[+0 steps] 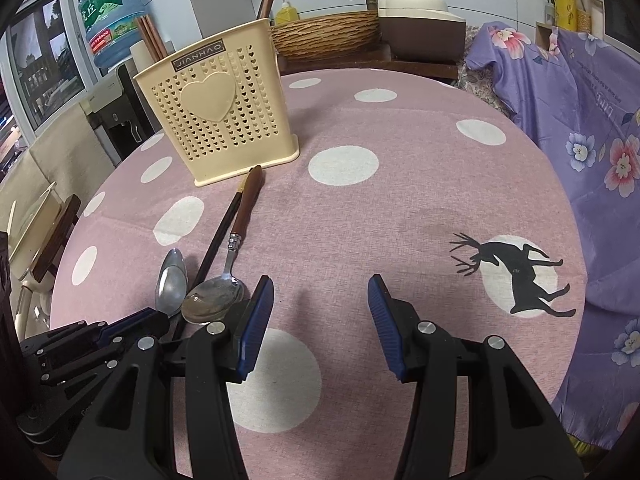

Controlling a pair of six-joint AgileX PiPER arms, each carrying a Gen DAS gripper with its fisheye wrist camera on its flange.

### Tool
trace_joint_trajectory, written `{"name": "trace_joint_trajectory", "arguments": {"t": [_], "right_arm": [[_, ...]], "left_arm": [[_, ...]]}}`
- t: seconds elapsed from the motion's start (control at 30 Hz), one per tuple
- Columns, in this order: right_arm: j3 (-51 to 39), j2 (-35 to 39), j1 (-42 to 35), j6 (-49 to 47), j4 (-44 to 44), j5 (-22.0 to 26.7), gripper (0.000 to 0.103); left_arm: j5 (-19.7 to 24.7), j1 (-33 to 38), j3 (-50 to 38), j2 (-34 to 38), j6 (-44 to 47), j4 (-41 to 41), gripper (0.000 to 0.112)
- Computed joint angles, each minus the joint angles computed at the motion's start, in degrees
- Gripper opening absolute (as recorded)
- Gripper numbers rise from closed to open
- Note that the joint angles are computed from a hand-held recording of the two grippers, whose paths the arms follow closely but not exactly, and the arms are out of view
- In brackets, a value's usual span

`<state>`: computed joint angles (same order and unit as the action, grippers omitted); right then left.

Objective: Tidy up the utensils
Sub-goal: 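Grasp the translucent spoon by its handle with the left gripper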

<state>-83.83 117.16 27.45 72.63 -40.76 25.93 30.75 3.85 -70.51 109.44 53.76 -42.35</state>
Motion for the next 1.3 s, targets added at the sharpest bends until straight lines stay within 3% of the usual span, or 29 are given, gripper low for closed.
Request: {"name": "trace_joint_trajectory", "arguments": {"t": [0.27, 0.57, 0.97, 1.3], "right_arm": [[-1.0, 0.7, 0.4, -1.7, 1.5, 0.6, 0.050], [-3.0, 2.1, 0.6, -4.7, 4.0, 0.9, 0.050], [-4.0, 2.5, 1.1, -5.6, 4.4, 1.6, 0.050], [-5.0, 3.2, 1.4, -6.7, 5.2, 2.2, 0.050]], "left_arm": [[1.1, 2.3, -0.8, 0.5, 0.9, -1.0, 0.009], [5.8, 7.1, -3.8, 1.6, 1.5, -3.4, 0.009], [5.7, 10.1, -7.3, 4.8, -0.6, -1.9, 0.009], [2.5, 9.0, -5.8, 3.9, 0.4, -0.7, 0.012]]}}
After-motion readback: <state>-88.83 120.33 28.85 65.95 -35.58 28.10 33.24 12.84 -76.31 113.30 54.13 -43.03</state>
